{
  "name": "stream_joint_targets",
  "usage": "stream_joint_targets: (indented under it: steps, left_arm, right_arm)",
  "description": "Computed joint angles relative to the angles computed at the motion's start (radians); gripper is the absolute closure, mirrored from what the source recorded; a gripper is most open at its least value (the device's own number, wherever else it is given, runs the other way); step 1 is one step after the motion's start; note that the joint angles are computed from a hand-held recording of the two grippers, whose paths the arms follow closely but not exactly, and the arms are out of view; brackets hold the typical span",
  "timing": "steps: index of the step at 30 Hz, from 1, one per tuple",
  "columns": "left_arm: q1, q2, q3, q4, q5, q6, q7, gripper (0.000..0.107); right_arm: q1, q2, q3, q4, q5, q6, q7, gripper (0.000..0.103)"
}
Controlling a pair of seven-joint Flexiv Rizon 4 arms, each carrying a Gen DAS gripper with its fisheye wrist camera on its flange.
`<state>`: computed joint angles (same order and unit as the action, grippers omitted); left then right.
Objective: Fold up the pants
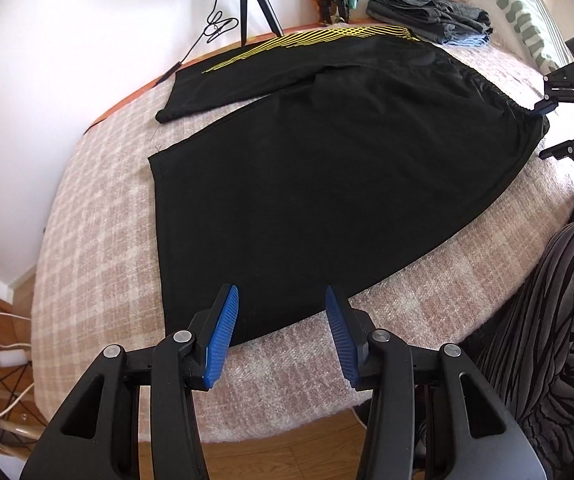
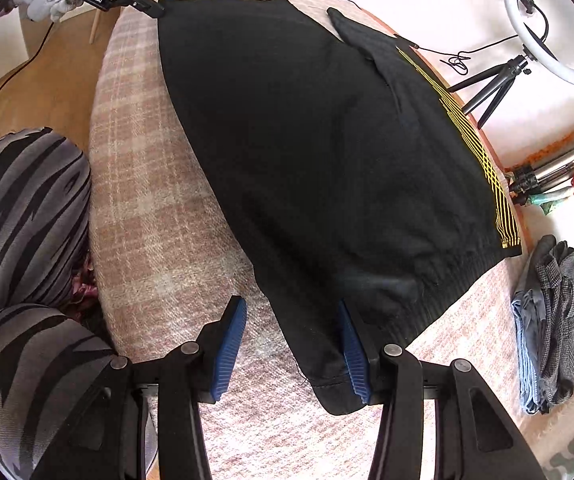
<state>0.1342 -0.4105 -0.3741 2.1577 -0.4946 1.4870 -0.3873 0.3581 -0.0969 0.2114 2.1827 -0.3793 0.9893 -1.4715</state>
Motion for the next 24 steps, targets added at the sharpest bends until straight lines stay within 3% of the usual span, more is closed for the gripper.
stream_joint_targets:
  steps: [1,2,6,9,17,21,23,24]
  left_arm:
    - [-0.004,-0.002,0.007,-0.004,0.009,-0.007,0.004,0.063]
    - [-0.006,-0.002,0.013,-0.008,0.015,-0.02,0.008,0.062]
    - [-0.018,-0.005,0.029,-0.008,0.027,-0.022,0.03,0.058]
    - [-0.04,-0.017,0.054,-0.014,0.051,-0.008,0.025,0.058]
    - [-0.012,-0.018,0.028,-0.013,0.049,-0.025,0.047,0.058]
    - [-0.057,-0.044,0.075,-0.042,0.085,0.019,0.01,0.055]
    - [-0.069,-0.058,0.091,-0.061,0.106,0.025,-0.023,0.064]
    - [-0.06,-0.063,0.083,-0.07,0.106,0.011,-0.034,0.088]
  right_arm:
    - [0.0,-0.002,-0.001,-0.007,0.004,-0.015,-0.004,0.066]
    - [0.0,-0.003,-0.004,-0.011,-0.006,-0.026,0.003,0.08]
    - [-0.009,-0.003,-0.018,-0.027,-0.031,-0.029,0.035,0.096]
    - [-0.017,-0.006,-0.026,-0.045,-0.047,-0.02,0.049,0.099]
    - [-0.033,-0.022,-0.045,-0.094,-0.084,-0.03,0.113,0.102]
    - [-0.04,-0.018,-0.044,-0.096,-0.089,-0.013,0.123,0.102]
    - [-0.042,-0.014,-0.041,-0.094,-0.08,-0.007,0.127,0.102]
    - [-0.042,-0.01,-0.038,-0.09,-0.075,-0.005,0.127,0.102]
